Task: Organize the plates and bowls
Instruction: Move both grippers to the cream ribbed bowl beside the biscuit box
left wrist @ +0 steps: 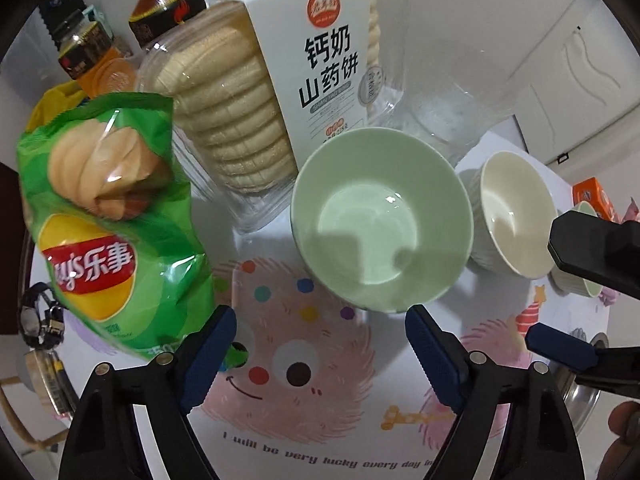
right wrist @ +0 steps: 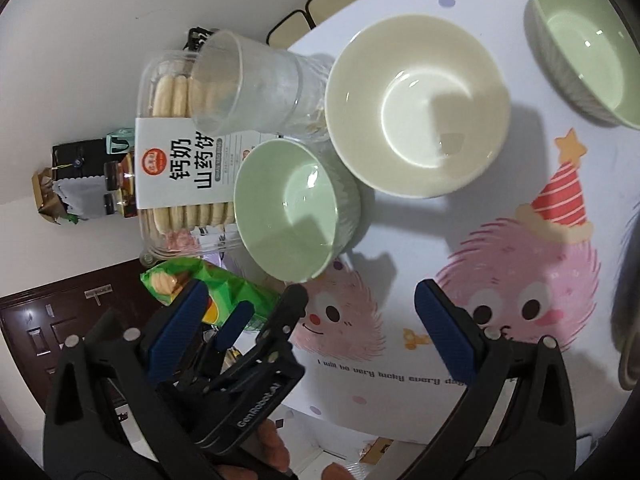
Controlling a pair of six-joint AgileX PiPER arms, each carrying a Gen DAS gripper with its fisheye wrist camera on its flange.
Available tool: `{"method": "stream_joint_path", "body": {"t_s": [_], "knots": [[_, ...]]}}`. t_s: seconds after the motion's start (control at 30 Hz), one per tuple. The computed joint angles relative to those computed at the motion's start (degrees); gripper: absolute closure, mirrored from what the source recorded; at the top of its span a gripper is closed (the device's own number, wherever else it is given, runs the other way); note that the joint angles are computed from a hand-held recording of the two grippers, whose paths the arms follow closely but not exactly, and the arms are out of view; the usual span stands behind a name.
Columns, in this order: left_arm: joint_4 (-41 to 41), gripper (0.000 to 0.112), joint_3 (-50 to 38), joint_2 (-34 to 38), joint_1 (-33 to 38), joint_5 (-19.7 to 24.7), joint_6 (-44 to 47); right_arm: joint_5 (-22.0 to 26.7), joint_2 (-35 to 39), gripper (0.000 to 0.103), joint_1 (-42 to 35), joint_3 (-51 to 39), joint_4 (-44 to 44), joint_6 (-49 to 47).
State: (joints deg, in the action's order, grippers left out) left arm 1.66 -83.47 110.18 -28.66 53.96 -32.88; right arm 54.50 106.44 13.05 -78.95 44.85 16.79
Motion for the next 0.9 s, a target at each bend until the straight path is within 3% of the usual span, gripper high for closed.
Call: {"method": "stream_joint_path", "body": {"t_s": [0.23, 0.3, 0.67, 0.9], "knots": [[-2.3, 0.024, -1.3, 2.4, 1.2, -1.1, 2.4, -0.9, 2.8, 0.000, 0.5, -2.0, 1.1, 1.6], [-2.4, 0.024, -3.1, 3.7, 1.7, -0.1, 3.5, -0.6, 3.7, 0.007, 0.3, -2.3, 1.6, 1.4], [-3.7, 0.024, -8.7, 7.9, 2.1, 2.5, 5.9, -1.4, 7.6, 0.021, -0.2, -3.3, 4.0, -1.6], [0.5, 0.024, -8.5, 2.3, -0.3, 3.2, 2.3, -3.1, -2.2, 0.021, -5.8, 6.9, 4.0, -2.8]]}}
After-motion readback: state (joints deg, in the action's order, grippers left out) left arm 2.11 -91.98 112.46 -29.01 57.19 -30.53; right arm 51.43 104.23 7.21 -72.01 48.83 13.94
